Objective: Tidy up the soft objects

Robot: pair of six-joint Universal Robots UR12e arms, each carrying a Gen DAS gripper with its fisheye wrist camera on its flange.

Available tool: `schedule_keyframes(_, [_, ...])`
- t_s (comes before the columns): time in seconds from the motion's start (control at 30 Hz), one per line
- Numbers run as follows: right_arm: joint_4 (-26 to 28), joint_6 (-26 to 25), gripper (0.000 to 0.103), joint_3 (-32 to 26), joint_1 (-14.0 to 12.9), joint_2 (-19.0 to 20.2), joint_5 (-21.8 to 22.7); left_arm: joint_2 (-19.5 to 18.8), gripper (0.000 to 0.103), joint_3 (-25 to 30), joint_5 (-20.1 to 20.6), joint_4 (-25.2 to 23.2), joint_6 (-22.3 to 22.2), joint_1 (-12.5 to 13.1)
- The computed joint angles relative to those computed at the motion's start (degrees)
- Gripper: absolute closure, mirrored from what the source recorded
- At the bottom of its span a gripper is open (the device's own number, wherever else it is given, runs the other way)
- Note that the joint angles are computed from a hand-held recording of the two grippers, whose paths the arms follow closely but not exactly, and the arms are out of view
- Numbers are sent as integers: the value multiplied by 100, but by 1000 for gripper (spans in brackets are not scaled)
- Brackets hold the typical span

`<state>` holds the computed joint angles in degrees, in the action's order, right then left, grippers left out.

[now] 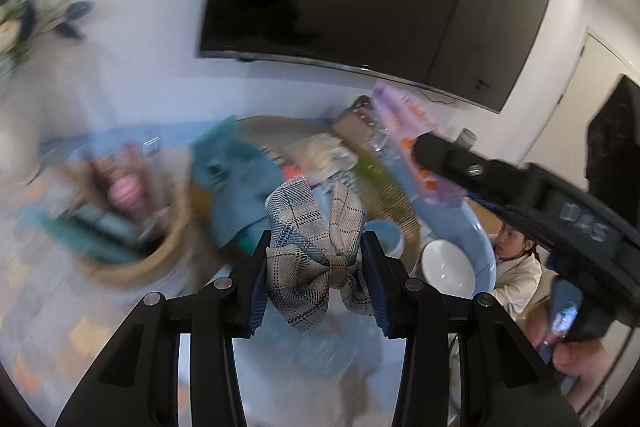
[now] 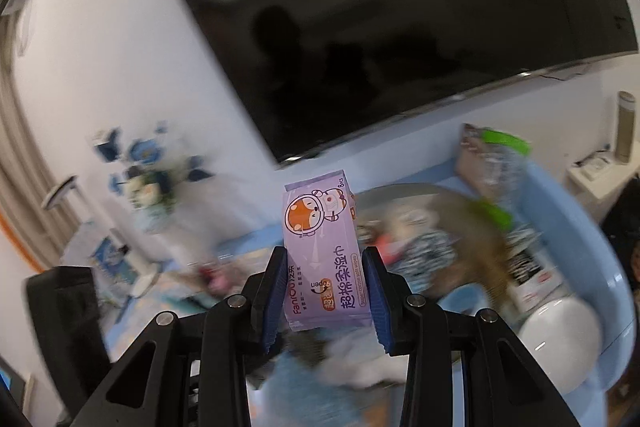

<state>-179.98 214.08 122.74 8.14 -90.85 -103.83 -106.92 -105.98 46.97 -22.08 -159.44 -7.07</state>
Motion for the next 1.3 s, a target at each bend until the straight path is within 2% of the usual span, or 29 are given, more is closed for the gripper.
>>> schedule_keyframes(0.1, [311,137,66,45,-364,-90,242,-118,63,217,72,-353,197,-177])
schedule_keyframes(0.17, [596,286,66,57,-576,-140,355,-216,63,415,287,-680,363,-359])
schedule_keyframes(0.3, [898,564,65,85,-925,-162,728,-415,63,586,508,-761,468,-602])
schedule_keyframes(0.4, [1010,563,65,58,-1012,-109,716,-501,55,636,635,-756,369,-681])
schedule_keyframes(0.47, [1049,578,65,48,-1033,-72,710,-550,55,676,747,-749,274,-710])
schedule_keyframes(0.53, [1029,512,64,33,-1085,-27,883,-565,55,679,753,-770,258,-708])
schedule_keyframes(0.57, [1029,488,56,24,-1101,-11,983,-561,51,690,773,-835,275,-706])
schedule_keyframes(0.6, [1067,489,41,8,-1094,-2,985,-554,36,722,846,-940,280,-712])
schedule_keyframes(0.67, [1089,503,35,-30,-1001,9,755,-529,12,735,914,-963,182,-706])
schedule_keyframes(0.7, [1086,492,30,-39,-970,3,700,-514,10,707,863,-839,86,-674])
schedule_keyframes(0.77, [1092,546,26,-59,-922,-25,700,-475,9,665,807,-716,-13,-612])
schedule_keyframes(0.93, [1149,671,25,-178,-740,-72,617,-278,9,562,686,-709,39,-458])
schedule_keyframes(1.17, [1490,524,24,-630,-135,-26,-67,1,9,435,465,-401,104,-193])
schedule_keyframes(1.23, [1485,506,18,-784,46,30,-233,72,9,376,462,-198,78,-88])
schedule_keyframes(1.3, [1405,550,10,-918,236,118,-475,150,2,287,523,69,6,77])
